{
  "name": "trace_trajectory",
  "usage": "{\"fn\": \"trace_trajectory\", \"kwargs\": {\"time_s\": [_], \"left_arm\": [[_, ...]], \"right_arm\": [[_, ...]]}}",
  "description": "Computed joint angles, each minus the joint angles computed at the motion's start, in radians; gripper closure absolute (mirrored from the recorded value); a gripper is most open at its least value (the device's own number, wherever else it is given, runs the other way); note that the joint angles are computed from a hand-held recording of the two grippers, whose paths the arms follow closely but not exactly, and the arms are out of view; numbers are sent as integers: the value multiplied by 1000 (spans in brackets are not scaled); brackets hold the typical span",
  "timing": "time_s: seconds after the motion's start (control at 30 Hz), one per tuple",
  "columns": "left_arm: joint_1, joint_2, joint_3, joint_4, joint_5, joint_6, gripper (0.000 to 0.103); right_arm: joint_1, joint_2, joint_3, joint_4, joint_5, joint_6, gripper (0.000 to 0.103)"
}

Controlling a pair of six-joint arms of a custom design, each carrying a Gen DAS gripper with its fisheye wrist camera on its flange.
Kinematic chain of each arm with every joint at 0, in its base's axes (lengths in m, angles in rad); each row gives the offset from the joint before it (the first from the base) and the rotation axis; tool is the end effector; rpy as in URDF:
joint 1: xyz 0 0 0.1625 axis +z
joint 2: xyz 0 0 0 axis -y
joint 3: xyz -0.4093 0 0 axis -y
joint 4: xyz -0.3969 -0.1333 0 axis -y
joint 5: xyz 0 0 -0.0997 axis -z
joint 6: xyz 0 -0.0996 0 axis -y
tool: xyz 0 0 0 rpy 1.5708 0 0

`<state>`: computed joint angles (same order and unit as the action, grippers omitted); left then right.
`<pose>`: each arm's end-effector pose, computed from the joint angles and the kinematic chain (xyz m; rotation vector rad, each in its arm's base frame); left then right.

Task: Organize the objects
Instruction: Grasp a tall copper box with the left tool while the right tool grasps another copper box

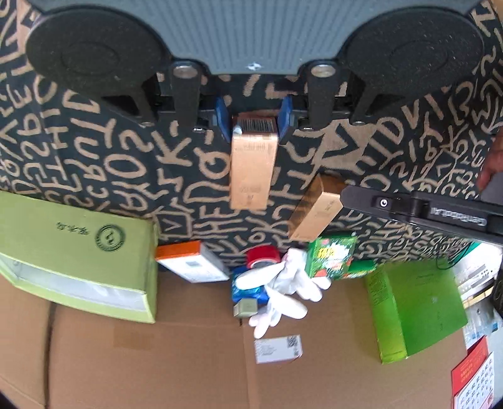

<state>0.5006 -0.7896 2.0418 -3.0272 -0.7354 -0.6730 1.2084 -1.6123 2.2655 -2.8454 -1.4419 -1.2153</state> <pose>-0.3600 -0.4331 0.0310 0.3906 2.5303 -1.0374 -0.0182 -0.4602 0.3080 1.1655 -2.4303 0.7332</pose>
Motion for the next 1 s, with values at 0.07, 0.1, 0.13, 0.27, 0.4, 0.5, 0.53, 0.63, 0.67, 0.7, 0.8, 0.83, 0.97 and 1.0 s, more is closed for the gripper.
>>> {"fn": "trace_trajectory", "kwargs": {"time_s": [0.07, 0.1, 0.13, 0.27, 0.4, 0.5, 0.53, 0.63, 0.67, 0.7, 0.8, 0.83, 0.97, 1.0], "left_arm": [[-8, 30, -28, -13, 43, 8, 38], [-6, 45, -52, 4, 59, 14, 38], [-1, 60, -74, 11, 72, 21, 38], [23, 109, -153, 121, 124, 37, 49], [42, 106, -158, 171, 113, 3, 63], [47, 112, -163, 181, 118, -13, 63], [48, 116, -165, 192, 125, -18, 62], [53, 123, -160, 172, 114, -4, 63], [51, 120, -159, 178, 111, -1, 66], [50, 116, -159, 183, 102, -1, 71], [44, 108, -154, 190, 82, 4, 73], [42, 108, -153, 192, 78, 6, 73], [33, 101, -151, 166, 41, 23, 73], [30, 102, -156, 155, 34, 34, 73]], "right_arm": [[5, 8, 2, -20, 9, 12, 67], [8, 14, 2, -34, 9, 22, 65], [13, 22, 3, -51, 7, 29, 62], [23, 48, 0, -90, -10, 46, 57], [25, 56, -10, -87, -15, 70, 57], [35, 70, -15, -95, -29, 70, 57], [39, 77, -14, -108, -37, 67, 57], [40, 84, -13, -123, -38, 50, 60], [38, 83, -12, -123, -33, 45, 66], [36, 82, -12, -120, -29, 42, 68], [32, 80, -10, -120, -20, 31, 68], [31, 78, -9, -118, -16, 33, 68], [15, 50, -18, -75, 23, 41, 68], [12, 42, -23, -68, 35, 42, 68]]}}
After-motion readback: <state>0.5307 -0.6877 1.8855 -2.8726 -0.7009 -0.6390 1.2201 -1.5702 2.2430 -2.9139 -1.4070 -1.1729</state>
